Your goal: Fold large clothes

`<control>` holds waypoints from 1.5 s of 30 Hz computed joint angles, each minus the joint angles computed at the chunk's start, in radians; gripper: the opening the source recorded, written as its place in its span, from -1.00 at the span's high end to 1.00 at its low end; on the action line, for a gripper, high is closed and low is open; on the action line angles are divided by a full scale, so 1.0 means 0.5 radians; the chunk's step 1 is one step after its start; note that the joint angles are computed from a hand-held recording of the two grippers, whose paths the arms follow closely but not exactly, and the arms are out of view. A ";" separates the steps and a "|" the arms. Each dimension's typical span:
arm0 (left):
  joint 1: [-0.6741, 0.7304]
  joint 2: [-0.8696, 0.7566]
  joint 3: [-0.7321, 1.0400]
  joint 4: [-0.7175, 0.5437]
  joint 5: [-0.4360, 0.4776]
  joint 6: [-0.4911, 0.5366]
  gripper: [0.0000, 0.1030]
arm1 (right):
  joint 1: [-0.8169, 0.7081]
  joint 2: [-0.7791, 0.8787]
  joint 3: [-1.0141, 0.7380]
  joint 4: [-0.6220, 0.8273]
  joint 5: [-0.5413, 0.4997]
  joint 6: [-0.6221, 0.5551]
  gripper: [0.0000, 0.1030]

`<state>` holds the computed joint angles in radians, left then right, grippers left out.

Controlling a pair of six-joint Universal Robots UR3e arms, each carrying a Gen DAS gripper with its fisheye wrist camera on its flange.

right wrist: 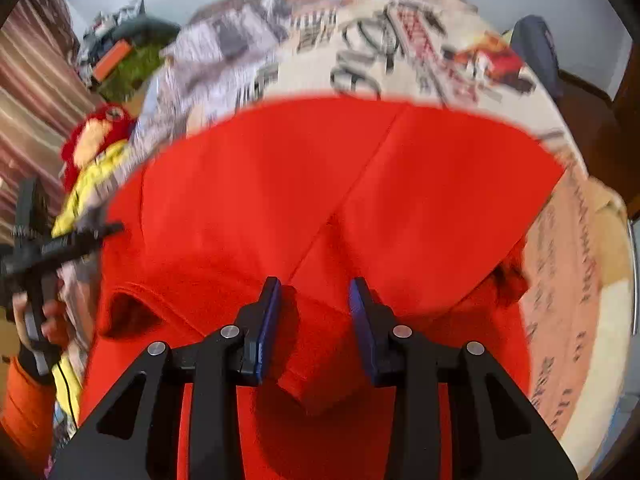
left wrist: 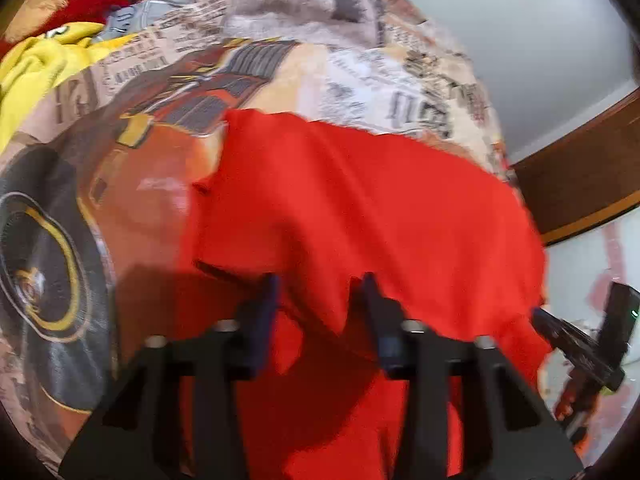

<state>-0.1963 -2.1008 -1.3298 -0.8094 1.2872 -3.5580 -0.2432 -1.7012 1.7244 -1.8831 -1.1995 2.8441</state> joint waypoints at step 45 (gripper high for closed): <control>0.357 -0.581 0.475 0.106 -0.516 0.026 -0.23 | -0.637 0.530 -0.177 -0.115 0.412 0.066 -0.13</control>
